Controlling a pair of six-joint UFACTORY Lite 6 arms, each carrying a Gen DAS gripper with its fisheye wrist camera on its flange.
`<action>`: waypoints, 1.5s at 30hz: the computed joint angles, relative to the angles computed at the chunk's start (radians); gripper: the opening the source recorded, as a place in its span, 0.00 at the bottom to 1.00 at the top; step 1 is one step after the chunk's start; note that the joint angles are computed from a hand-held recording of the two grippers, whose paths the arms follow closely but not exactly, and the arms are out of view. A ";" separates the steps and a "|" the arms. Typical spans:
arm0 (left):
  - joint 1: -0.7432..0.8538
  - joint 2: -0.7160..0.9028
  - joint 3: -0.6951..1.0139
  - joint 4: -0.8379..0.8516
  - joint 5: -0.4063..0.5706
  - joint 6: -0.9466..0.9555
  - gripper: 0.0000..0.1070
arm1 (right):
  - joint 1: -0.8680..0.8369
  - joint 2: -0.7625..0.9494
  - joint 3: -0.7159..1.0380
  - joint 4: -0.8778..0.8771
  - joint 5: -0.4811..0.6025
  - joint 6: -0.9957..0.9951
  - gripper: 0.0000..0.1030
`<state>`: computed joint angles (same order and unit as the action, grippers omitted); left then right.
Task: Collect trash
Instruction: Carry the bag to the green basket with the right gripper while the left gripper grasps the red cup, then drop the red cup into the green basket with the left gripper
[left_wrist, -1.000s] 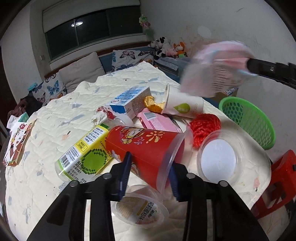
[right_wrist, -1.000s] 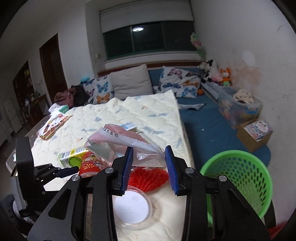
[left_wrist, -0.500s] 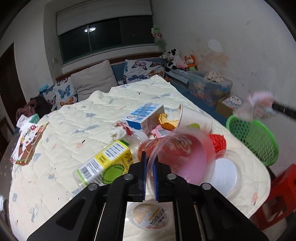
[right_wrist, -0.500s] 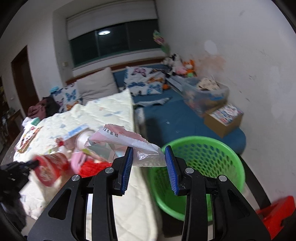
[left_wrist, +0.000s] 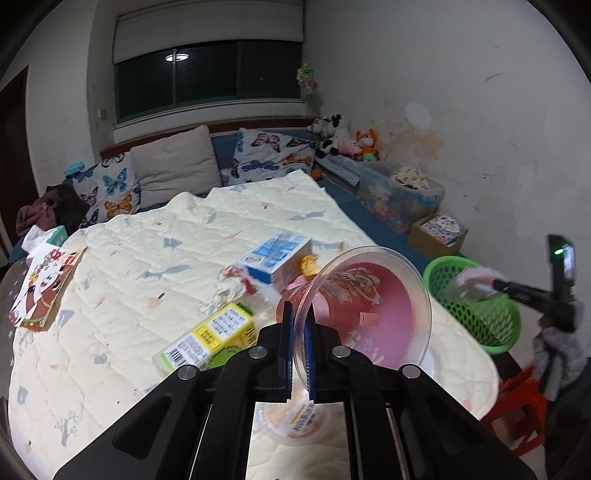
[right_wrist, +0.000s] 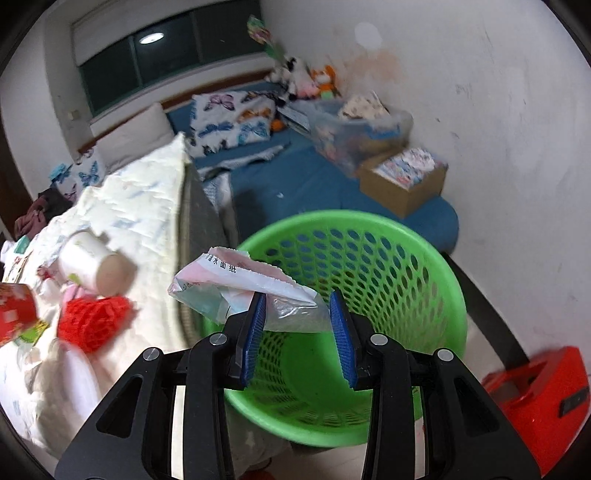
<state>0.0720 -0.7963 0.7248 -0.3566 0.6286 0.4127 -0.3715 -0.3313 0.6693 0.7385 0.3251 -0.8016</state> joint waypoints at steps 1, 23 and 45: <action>-0.017 0.009 0.017 -0.002 0.001 -0.007 0.05 | -0.009 0.026 0.005 0.031 -0.004 -0.037 0.38; -0.739 0.952 0.732 0.355 -0.110 -0.496 0.05 | -0.489 -0.110 -0.077 0.351 0.264 -0.492 0.61; -0.883 1.428 1.209 0.334 0.044 -0.531 0.36 | -0.836 -0.243 -0.197 0.320 0.511 -0.620 0.63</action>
